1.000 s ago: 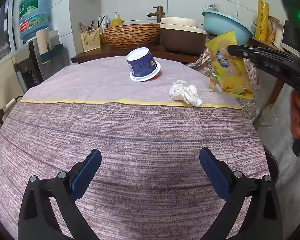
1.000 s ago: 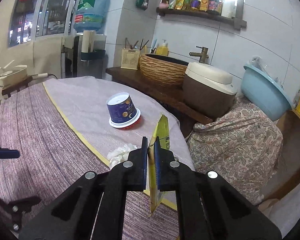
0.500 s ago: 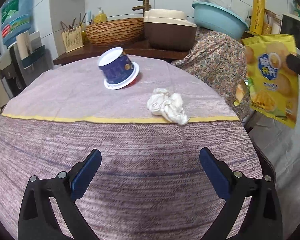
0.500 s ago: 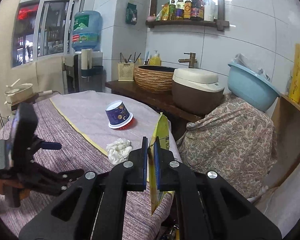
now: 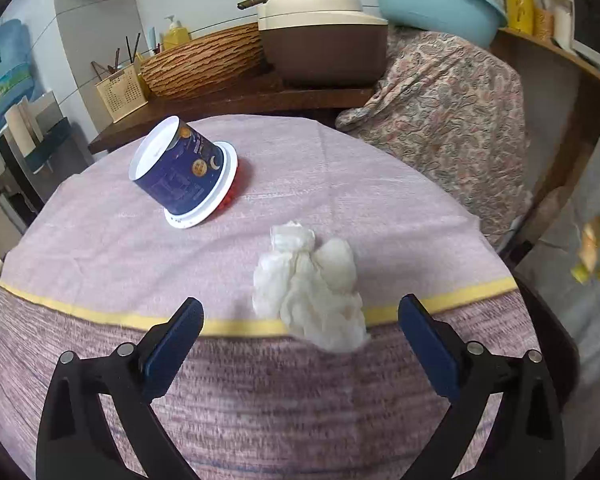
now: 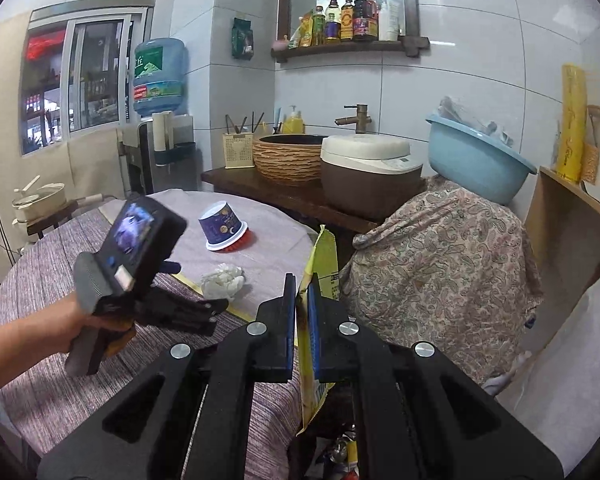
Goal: Collect trash
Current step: 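Grasp the white tissue with the left gripper while the right gripper holds the packet, then carry the snack packet and tissue over the bin with both grippers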
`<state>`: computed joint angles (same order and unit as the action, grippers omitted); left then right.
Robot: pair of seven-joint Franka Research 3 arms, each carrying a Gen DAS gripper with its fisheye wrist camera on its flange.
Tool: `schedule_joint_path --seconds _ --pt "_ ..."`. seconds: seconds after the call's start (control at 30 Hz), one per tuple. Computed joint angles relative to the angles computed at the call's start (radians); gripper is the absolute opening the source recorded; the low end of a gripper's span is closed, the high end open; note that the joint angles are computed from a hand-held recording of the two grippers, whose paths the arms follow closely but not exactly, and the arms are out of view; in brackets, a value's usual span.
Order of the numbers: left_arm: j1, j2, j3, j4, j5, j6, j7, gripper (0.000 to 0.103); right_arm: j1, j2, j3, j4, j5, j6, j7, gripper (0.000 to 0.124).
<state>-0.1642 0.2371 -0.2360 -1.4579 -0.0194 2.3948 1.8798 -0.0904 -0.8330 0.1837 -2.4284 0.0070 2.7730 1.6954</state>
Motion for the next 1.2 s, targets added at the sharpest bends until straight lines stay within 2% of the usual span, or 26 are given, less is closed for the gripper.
schedule_joint_path --seconds 0.13,0.2,0.23,0.37,0.53,0.7,0.77,0.93,1.03,1.13,1.2 --pt "-0.019 0.053 0.007 0.074 0.046 -0.056 -0.046 0.076 0.011 -0.033 -0.019 -0.030 0.017 -0.006 0.002 0.007" --pt "-0.021 0.062 0.007 0.082 0.052 -0.057 -0.057 0.060 0.014 -0.047 -0.024 -0.046 0.025 -0.006 0.004 0.007" --pt "-0.019 0.065 0.005 0.084 0.048 -0.058 -0.061 0.048 0.013 -0.054 -0.024 -0.056 0.030 -0.004 0.008 0.007" --pt "-0.006 0.052 -0.001 0.065 0.015 -0.041 -0.081 0.036 0.018 -0.064 -0.027 -0.078 0.048 -0.001 0.017 0.007" --pt "0.027 -0.018 -0.013 -0.028 -0.078 0.030 -0.055 0.031 0.009 -0.092 -0.017 -0.118 0.055 0.015 0.037 0.007" --pt "0.052 -0.144 -0.018 -0.168 -0.244 0.107 0.065 0.031 0.013 -0.129 -0.024 -0.160 0.076 0.039 0.048 0.007" --pt "0.051 -0.201 -0.006 -0.217 -0.333 0.109 0.126 0.031 0.015 -0.144 -0.023 -0.175 0.084 0.044 0.053 0.007" --pt "0.005 -0.336 0.048 -0.344 -0.514 0.143 0.267 0.031 0.019 -0.183 -0.021 -0.211 0.101 0.041 0.068 0.007" --pt "-0.039 -0.415 0.095 -0.413 -0.609 0.132 0.349 0.031 0.017 -0.214 -0.016 -0.233 0.106 0.031 0.081 0.007" --pt "-0.079 -0.475 0.130 -0.470 -0.662 0.120 0.391 0.031 0.016 -0.257 -0.013 -0.262 0.112 0.014 0.098 0.007" --pt "-0.107 -0.526 0.145 -0.528 -0.681 0.148 0.423 0.031 0.013 -0.284 -0.009 -0.278 0.111 -0.001 0.108 0.007"
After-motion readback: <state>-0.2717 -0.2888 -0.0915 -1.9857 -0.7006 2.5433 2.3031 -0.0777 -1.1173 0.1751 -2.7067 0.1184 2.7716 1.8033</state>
